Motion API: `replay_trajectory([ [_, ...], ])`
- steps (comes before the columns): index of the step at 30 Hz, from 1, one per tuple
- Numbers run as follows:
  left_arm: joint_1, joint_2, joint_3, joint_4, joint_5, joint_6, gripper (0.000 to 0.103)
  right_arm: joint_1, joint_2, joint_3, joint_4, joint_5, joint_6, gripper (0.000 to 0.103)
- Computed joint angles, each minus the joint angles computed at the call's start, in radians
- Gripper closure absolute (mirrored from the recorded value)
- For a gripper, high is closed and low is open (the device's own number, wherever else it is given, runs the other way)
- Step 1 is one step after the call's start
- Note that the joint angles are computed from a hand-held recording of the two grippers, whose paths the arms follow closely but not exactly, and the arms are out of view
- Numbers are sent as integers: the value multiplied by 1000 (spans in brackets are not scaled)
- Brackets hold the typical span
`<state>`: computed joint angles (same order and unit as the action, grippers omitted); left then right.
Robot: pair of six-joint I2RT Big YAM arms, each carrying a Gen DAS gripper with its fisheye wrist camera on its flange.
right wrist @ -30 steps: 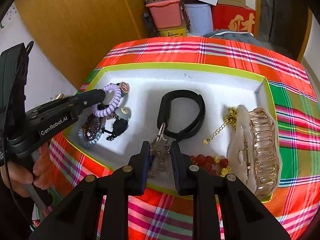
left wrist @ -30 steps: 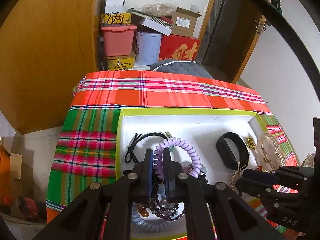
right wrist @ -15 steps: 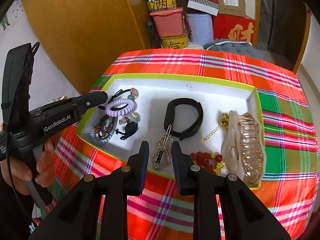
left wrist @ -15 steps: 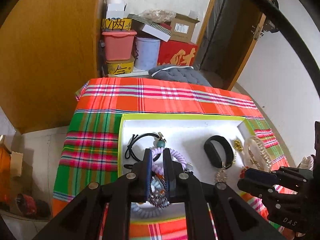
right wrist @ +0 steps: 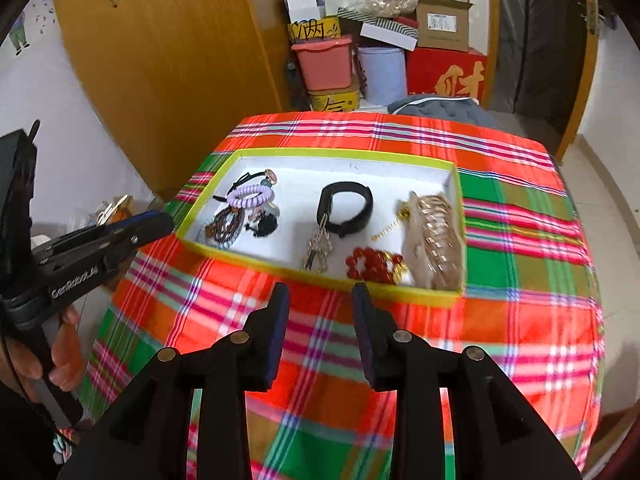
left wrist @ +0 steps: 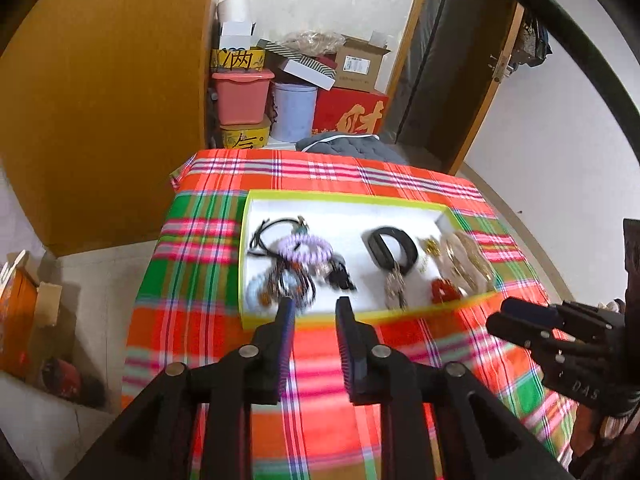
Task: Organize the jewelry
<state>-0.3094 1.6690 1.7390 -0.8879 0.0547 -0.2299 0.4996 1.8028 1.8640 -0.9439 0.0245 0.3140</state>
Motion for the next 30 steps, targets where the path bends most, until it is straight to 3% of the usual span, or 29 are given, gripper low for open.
replay_trajectory([
  [2,-7,-38,-45,9,-6,-13,70,6,-35,-43,15,9,6,70],
  [6,-26,-108,-124,15,-18,-44,62,17,-95,-117,36,19,22,68],
  [15,-78,-226,-254,-16,-47,-78,61,43,-208,-259,71,49,40,61],
  [30,-117,-283,-310,-38,-78,-121,61,80,-297,-356,87,109,34,61],
])
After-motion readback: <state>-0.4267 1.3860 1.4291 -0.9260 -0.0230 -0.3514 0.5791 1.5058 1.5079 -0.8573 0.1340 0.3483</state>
